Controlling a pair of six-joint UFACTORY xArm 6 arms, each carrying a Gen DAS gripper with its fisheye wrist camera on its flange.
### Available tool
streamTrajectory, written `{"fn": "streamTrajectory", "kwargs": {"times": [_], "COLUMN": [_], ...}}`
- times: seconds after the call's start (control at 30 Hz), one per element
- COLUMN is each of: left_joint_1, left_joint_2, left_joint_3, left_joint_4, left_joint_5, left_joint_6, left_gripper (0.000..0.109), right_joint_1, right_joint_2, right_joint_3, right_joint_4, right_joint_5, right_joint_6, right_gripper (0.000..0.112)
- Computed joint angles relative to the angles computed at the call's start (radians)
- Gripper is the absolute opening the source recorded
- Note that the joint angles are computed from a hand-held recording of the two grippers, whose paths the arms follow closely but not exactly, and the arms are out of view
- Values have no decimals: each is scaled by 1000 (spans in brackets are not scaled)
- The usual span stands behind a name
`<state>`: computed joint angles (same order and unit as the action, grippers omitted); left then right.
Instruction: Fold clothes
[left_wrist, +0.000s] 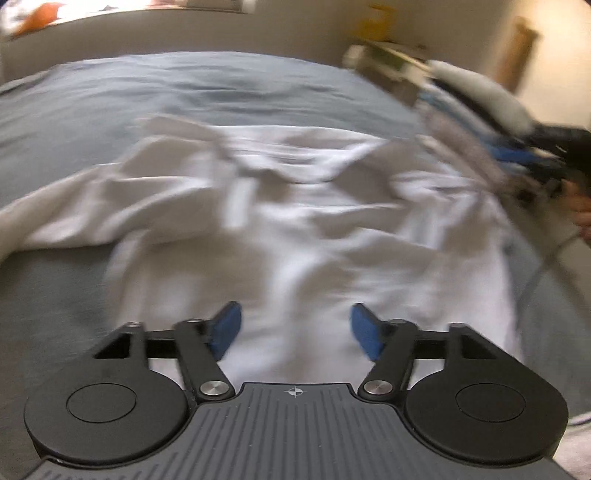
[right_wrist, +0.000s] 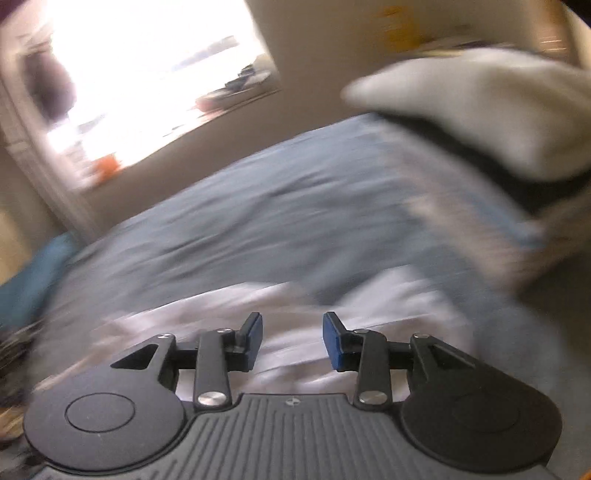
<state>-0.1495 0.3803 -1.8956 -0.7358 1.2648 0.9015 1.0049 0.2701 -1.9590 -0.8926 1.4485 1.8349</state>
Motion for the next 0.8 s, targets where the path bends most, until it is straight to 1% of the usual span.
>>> {"fn": "streamTrajectory", "kwargs": {"times": [0.03, 0.07, 0.1, 0.13, 0.17, 0.2, 0.23, 0.27, 0.3, 0.33, 0.37, 0.5, 0.6, 0.67, 0.7, 0.77, 0.8], "left_joint_1": [-16, -39, -62, -89, -120, -150, -168, -181, -174, -167, -159, -104, -60, -36, -28, -9, -8], "left_joint_2": [11, 20, 24, 24, 23, 29, 34, 41, 51, 61, 70, 94, 139, 189, 216, 311, 335], "left_joint_3": [-18, -26, -21, -6, 15, 28, 39, 46, 32, 20, 6, -44, -125, -215, -265, -442, -489], "left_joint_4": [8, 22, 36, 61, 105, 159, 203, 239, 234, 226, 220, 228, 255, 265, 254, 196, 170], "left_joint_5": [28, 33, 14, -26, -91, -157, -208, -252, -254, -257, -260, -302, -322, -300, -265, -115, -59], "left_joint_6": [6, 14, 24, 29, 15, -18, -46, -74, -90, -104, -122, -242, -351, -405, -412, -417, -406], "left_gripper": [70, 70, 70, 70, 69, 64, 56, 36, 20, 10, 4, 0, 0, 0, 0, 0, 1], "right_joint_1": [-9, -17, -26, -39, -51, -62, -73, -82, -88, -92, -97, -121, -147, -169, -180, -206, -219], "right_joint_2": [18, 45, 70, 93, 117, 135, 145, 159, 173, 177, 182, 219, 284, 343, 370, 404, 423], "right_joint_3": [-16, -44, -69, -88, -108, -120, -122, -131, -145, -147, -151, -195, -278, -356, -388, -414, -431], "right_joint_4": [4, 9, 21, 43, 66, 87, 104, 121, 133, 141, 148, 186, 234, 273, 296, 350, 377], "right_joint_5": [-61, -98, -135, -173, -211, -243, -268, -289, -301, -314, -325, -344, -334, -321, -319, -340, -348], "right_joint_6": [-23, -44, -61, -74, -88, -99, -105, -112, -117, -121, -126, -178, -236, -289, -303, -294, -291], "right_gripper": [47, 47, 47, 47, 47, 47, 47, 47, 47, 47, 47, 47, 47, 47, 47, 47, 47]}}
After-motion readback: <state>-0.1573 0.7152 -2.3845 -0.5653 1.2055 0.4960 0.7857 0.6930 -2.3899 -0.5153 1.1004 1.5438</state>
